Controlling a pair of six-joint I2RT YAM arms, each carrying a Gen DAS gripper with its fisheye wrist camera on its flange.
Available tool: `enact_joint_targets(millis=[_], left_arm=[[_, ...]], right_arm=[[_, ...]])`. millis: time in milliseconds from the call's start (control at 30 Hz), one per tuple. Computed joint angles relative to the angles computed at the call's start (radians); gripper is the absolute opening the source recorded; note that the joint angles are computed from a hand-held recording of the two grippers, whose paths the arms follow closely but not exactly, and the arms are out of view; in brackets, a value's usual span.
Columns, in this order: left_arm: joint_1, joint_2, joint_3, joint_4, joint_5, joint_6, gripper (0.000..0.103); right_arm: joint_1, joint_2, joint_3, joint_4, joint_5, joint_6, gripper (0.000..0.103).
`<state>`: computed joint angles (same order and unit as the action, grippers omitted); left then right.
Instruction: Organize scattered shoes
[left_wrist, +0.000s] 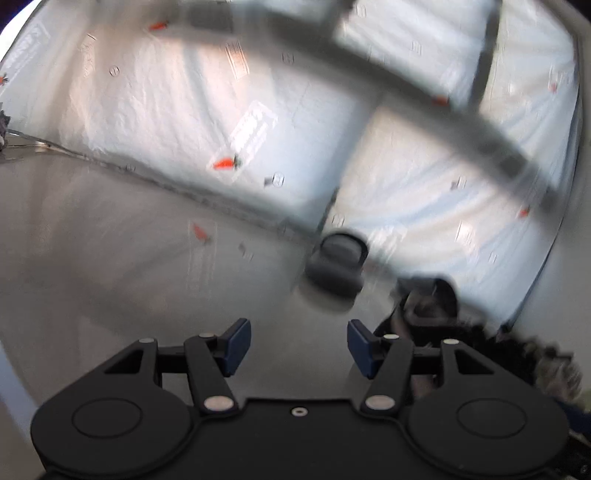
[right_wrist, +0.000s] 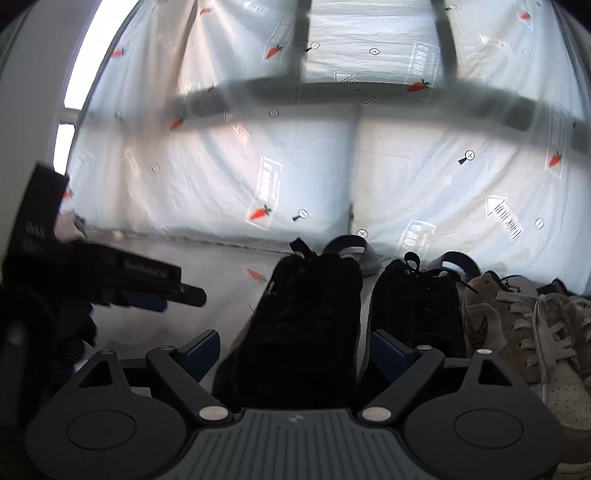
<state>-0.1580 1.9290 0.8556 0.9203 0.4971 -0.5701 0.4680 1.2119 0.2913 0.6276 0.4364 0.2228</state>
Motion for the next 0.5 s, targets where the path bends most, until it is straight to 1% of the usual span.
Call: enact_joint_targets(millis=[33, 67, 100, 133, 167, 200, 233, 267, 300, 333, 367, 400, 433, 467, 500], left_arm=[[0.006, 0.02, 0.0, 0.08, 0.027, -0.04, 0.067], [0.009, 0.041, 0.007, 0.146, 0.046, -0.062, 0.077], [0.0, 0.064, 0.031, 0.157, 0.02, -0.06, 0.082], [-0.013, 0.088, 0.059, 0.153, -0.018, -0.051, 0.082], [-0.021, 0.105, 0.11, 0.065, -0.03, -0.049, 0.082], [-0.021, 0.122, 0.18, -0.067, -0.008, -0.042, 0.082], [-0.019, 0.145, 0.259, -0.207, 0.02, -0.03, 0.082], [-0.02, 0.163, 0.318, -0.311, 0.031, -0.013, 0.082], [-0.029, 0.172, 0.396, -0.467, 0.016, 0.028, 0.082], [-0.042, 0.175, 0.474, -0.626, -0.013, 0.087, 0.082], [-0.053, 0.173, 0.518, -0.719, -0.029, 0.136, 0.082], [-0.072, 0.164, 0.567, -0.816, -0.046, 0.198, 0.082], [-0.087, 0.155, 0.614, -0.902, -0.042, 0.244, 0.082], [-0.098, 0.151, 0.67, -0.992, -0.037, 0.256, 0.082], [-0.108, 0.152, 0.735, -1.085, -0.034, 0.26, 0.082]], right_arm=[[-0.033, -0.043, -0.027, 0.025, -0.031, 0.001, 0.102], [-0.088, -0.083, -0.066, 0.094, -0.083, -0.038, 0.103], [-0.151, -0.118, -0.1, 0.164, -0.145, -0.073, 0.103], [-0.237, -0.127, -0.085, 0.136, -0.252, -0.06, 0.103], [-0.322, -0.125, -0.062, 0.106, -0.36, -0.046, 0.103], [-0.404, -0.114, -0.035, 0.08, -0.465, -0.033, 0.103], [-0.462, -0.093, 0.007, 0.025, -0.528, 0.003, 0.103], [-0.499, -0.068, 0.055, -0.037, -0.56, 0.031, 0.103], [-0.519, -0.045, 0.11, -0.112, -0.564, 0.044, 0.103], [-0.515, -0.032, 0.161, -0.18, -0.529, 0.045, 0.103], [-0.51, -0.017, 0.214, -0.247, -0.491, 0.047, 0.103], [-0.467, -0.013, 0.241, -0.267, -0.393, 0.027, 0.103], [-0.421, -0.006, 0.267, -0.281, -0.291, 0.004, 0.103], [-0.378, 0.005, 0.296, -0.297, -0.191, -0.019, 0.103], [-0.326, 0.018, 0.376, -0.388, -0.135, -0.113, 0.103]])
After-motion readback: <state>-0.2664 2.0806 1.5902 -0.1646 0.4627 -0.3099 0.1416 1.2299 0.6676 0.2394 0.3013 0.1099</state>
